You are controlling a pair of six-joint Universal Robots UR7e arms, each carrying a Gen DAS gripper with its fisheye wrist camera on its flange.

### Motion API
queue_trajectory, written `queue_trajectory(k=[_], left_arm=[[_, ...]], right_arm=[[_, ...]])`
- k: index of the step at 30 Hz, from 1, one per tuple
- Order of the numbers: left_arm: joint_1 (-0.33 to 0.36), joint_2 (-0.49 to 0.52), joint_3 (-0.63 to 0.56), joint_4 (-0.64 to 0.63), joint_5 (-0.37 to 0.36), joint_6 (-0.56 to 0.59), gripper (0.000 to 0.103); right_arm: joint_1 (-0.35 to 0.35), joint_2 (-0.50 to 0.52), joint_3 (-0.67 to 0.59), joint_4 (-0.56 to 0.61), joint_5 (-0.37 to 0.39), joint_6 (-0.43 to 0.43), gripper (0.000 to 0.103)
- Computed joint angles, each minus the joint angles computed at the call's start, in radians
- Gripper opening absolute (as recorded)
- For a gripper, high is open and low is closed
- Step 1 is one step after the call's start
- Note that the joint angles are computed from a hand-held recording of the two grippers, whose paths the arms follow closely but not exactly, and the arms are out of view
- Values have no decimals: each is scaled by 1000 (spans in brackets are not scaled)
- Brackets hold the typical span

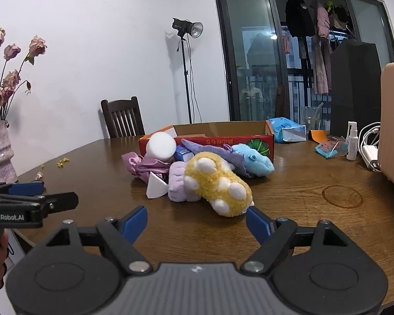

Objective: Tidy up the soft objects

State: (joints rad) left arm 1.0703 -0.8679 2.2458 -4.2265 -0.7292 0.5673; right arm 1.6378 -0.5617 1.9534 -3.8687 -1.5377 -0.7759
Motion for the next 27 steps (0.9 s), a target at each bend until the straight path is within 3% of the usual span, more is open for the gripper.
queue_trajectory(k=[9,13,15,18,21,23,27], left_arm=[[68,39,-138,149,-39,-11,103],[90,54,-197,195,-37,-21,103],[97,57,-215,219,-27,-38,103],[103,50,-215,231,-27,-58,103],[105,42,-201,220,-21,-64,103],[103,34,-187,219,-14,-80,103],[95,10,-148,203,-26,-119,103]], right_arm=[[31,94,-208,95,-69,-86,82],[70,192,-327,42,-113,-226,84],[86,223,-381,70,-130,-261,80],[94,223,-421,162,-161,-201,58],[82,164,-369,210,-123,-107,55],[68,99,-298,252,-59,-29,55],[12,-35,-145,354,137,127,55]])
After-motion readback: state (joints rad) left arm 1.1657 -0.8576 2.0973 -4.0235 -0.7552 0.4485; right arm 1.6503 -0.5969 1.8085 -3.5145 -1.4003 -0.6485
